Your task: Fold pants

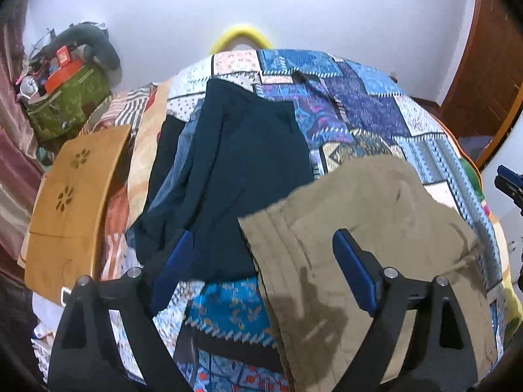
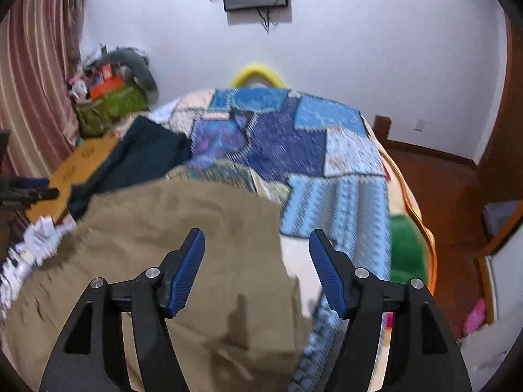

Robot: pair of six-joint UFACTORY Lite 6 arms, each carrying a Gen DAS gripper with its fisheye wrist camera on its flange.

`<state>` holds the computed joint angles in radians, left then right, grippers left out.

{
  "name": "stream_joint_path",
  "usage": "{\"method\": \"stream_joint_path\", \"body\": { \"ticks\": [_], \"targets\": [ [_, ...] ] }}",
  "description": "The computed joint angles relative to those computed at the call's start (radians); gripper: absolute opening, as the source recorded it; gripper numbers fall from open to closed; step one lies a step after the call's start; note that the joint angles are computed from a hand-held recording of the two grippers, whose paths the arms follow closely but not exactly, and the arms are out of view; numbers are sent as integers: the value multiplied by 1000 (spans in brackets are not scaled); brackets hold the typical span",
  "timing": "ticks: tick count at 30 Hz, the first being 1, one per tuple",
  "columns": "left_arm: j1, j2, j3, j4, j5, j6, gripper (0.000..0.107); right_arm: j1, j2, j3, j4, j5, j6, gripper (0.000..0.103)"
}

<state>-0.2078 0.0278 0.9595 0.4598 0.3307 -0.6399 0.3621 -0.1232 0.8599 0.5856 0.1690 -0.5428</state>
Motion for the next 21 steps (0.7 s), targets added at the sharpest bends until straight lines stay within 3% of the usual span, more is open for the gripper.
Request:
{"method": "stream_joint_path", "body": {
  "ticks": [4,7,11,17,21],
  "targets": [
    [25,116,91,-46,-13,63,88,18,164,137,49,-23,-43,64],
    [42,245,178,-71,-20,96,88,21,292,245,-62,-3,52,69],
    [75,384,261,-233,-36,252,88,-2,465,374,-16,11,13,69],
    [115,567,380,-370,-28,371,88,-42,748,631,-112,100,136,69],
    [137,623,414,-529,-32,520,88,-48,957,878,-216,229,273,69]
  ]
}}
